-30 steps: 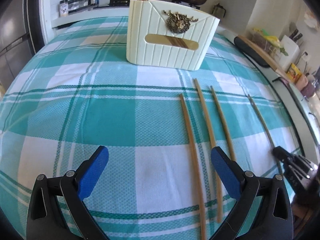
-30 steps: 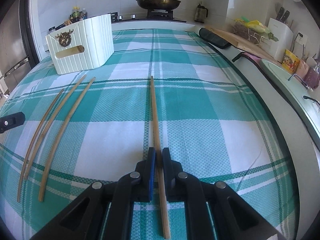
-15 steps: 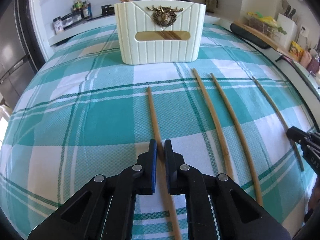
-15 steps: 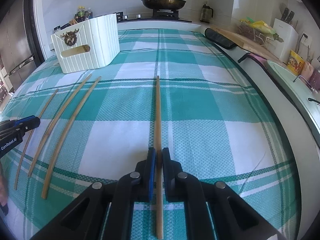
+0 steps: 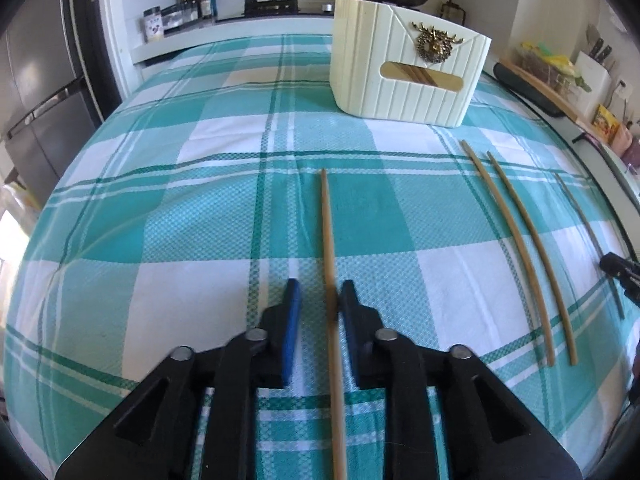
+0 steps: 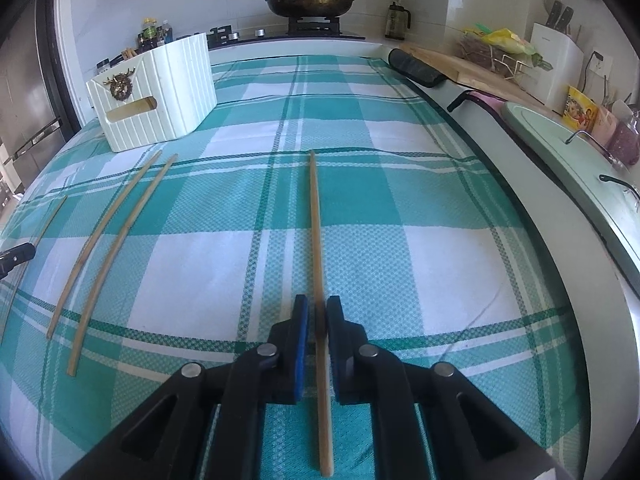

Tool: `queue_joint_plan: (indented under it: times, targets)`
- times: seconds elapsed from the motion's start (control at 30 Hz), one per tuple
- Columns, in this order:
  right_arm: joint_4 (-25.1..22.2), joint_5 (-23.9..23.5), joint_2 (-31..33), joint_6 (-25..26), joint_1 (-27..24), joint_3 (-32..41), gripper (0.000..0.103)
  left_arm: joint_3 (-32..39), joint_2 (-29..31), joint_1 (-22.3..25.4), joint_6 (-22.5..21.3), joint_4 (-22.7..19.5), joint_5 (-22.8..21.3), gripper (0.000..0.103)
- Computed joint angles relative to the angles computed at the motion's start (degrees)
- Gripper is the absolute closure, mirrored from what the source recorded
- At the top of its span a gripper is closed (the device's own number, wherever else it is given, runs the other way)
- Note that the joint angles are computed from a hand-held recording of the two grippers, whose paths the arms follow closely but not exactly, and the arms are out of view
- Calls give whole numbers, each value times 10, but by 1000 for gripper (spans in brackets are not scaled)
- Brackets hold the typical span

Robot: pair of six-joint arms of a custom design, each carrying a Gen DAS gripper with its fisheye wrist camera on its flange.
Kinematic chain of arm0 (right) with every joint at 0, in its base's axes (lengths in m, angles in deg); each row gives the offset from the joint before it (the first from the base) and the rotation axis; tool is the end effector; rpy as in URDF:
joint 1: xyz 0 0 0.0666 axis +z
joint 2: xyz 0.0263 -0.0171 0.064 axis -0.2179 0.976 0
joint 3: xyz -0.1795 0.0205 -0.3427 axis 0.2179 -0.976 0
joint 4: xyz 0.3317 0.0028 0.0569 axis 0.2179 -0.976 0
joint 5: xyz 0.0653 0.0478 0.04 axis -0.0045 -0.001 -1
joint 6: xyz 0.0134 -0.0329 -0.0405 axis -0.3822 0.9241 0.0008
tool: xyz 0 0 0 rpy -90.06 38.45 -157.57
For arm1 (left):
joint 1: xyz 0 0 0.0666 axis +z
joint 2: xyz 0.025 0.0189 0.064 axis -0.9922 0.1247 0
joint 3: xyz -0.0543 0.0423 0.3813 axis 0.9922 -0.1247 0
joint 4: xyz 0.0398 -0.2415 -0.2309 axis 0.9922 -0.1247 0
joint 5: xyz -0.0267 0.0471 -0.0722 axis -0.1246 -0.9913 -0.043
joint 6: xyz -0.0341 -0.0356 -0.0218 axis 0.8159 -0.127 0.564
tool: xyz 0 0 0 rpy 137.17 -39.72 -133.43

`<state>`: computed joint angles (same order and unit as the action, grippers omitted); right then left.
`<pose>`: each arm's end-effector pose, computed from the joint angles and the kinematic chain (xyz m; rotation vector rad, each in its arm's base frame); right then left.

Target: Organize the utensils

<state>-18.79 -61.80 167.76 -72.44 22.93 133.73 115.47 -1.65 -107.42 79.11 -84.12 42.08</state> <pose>0.3985 0.2702 0.2812 -0.1741 2.4268 0.0401 0.3864 -0.1682 0.3206 -0.1124 2.4832 -0.0683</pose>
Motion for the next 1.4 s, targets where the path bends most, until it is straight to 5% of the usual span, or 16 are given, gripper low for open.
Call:
queue_joint_plan:
  times: [0.03, 0.1, 0.4, 1.4]
  targets:
    - [2, -4, 0, 8, 0, 0, 59, -2, -2, 2, -1, 1, -1, 39]
    - [3, -7, 1, 26, -1, 1, 52, -5, -3, 3, 3, -3, -18, 25]
    - [15, -49, 2, 75, -20, -3, 44, 8, 17, 16, -4, -26, -25, 1]
    - [26, -55, 0, 75, -24, -9, 41, 1, 15, 18, -2, -17, -25, 0]
